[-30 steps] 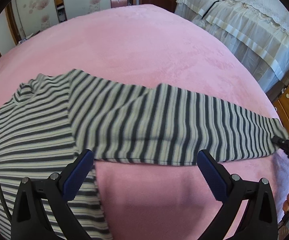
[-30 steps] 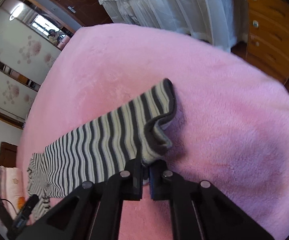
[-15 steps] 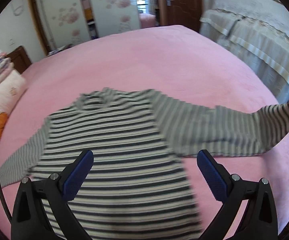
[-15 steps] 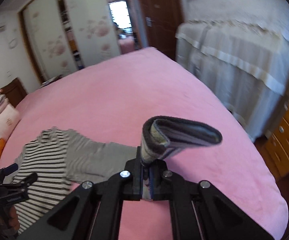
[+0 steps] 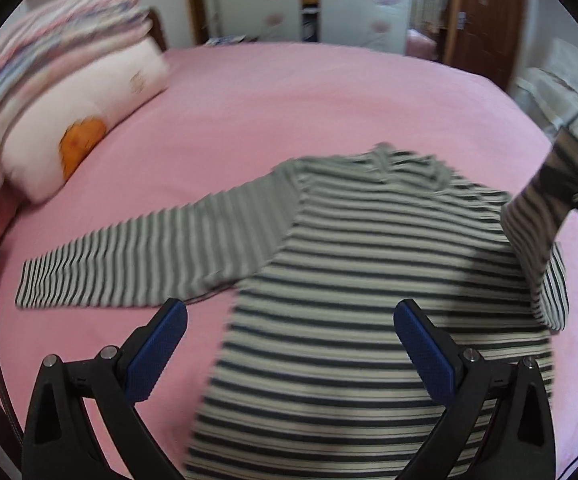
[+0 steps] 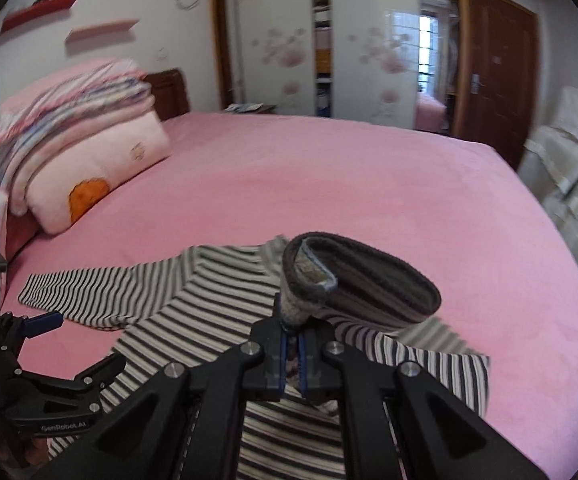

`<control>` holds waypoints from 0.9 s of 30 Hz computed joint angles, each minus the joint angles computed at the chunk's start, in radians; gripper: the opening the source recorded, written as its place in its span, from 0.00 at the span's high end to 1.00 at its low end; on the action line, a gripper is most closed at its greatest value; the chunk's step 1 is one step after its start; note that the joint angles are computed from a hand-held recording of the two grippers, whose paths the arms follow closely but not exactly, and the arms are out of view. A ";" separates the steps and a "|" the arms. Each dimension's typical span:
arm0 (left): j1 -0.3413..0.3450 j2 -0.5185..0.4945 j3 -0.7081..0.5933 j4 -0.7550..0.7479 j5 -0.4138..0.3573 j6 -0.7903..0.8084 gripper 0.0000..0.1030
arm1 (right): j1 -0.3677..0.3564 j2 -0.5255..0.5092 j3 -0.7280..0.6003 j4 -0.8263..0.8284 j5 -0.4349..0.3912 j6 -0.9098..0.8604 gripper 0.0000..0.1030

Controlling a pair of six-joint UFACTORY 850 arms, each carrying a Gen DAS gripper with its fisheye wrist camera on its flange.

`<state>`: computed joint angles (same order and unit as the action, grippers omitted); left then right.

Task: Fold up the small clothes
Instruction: 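Carry the sleeve across the shirt body and lay it down with the right tool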

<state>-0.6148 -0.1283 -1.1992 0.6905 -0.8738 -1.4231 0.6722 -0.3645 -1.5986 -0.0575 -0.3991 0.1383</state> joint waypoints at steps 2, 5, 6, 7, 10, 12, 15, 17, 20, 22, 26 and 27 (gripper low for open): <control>0.039 0.025 0.052 -0.024 0.027 0.014 0.00 | 0.044 -0.068 -0.051 -0.023 -0.025 0.023 0.96; 0.088 0.055 0.118 -0.053 0.069 0.034 0.00 | 0.096 -0.186 -0.155 -0.042 -0.093 0.034 0.96; 0.101 0.060 0.131 -0.062 0.084 0.041 0.00 | 0.109 -0.210 -0.171 -0.053 -0.111 0.039 0.96; 0.116 0.065 0.147 -0.077 0.108 0.054 0.00 | 0.123 -0.239 -0.195 -0.065 -0.135 0.047 0.96; 0.146 0.059 0.164 -0.103 0.158 0.085 0.00 | 0.128 -0.284 -0.230 0.025 -0.195 -0.025 0.92; 0.156 0.061 0.179 -0.111 0.186 0.100 0.00 | 0.119 -0.290 -0.229 0.137 -0.218 -0.119 0.81; 0.170 0.066 0.191 -0.117 0.215 0.118 0.00 | 0.097 -0.236 -0.159 0.219 -0.209 -0.210 0.54; 0.176 0.071 0.194 -0.121 0.242 0.130 0.00 | 0.089 -0.180 -0.096 0.189 -0.173 -0.218 0.53; 0.184 0.073 0.182 -0.159 0.302 0.188 0.07 | 0.051 -0.099 -0.013 0.226 -0.144 -0.257 0.53; 0.198 0.063 0.164 -0.245 0.357 0.290 0.11 | 0.022 -0.051 0.036 0.228 -0.124 -0.250 0.53; 0.240 0.005 0.112 -0.584 0.453 0.613 0.15 | -0.036 0.026 0.129 0.268 -0.090 -0.248 0.53; 0.248 -0.023 0.088 -0.664 0.450 0.685 0.19 | -0.053 0.041 0.152 0.276 -0.083 -0.239 0.53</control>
<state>-0.3670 -0.1516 -1.1115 0.0268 -0.4237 -0.7384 0.6197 -0.3233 -1.4467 0.2184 -0.4818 -0.1009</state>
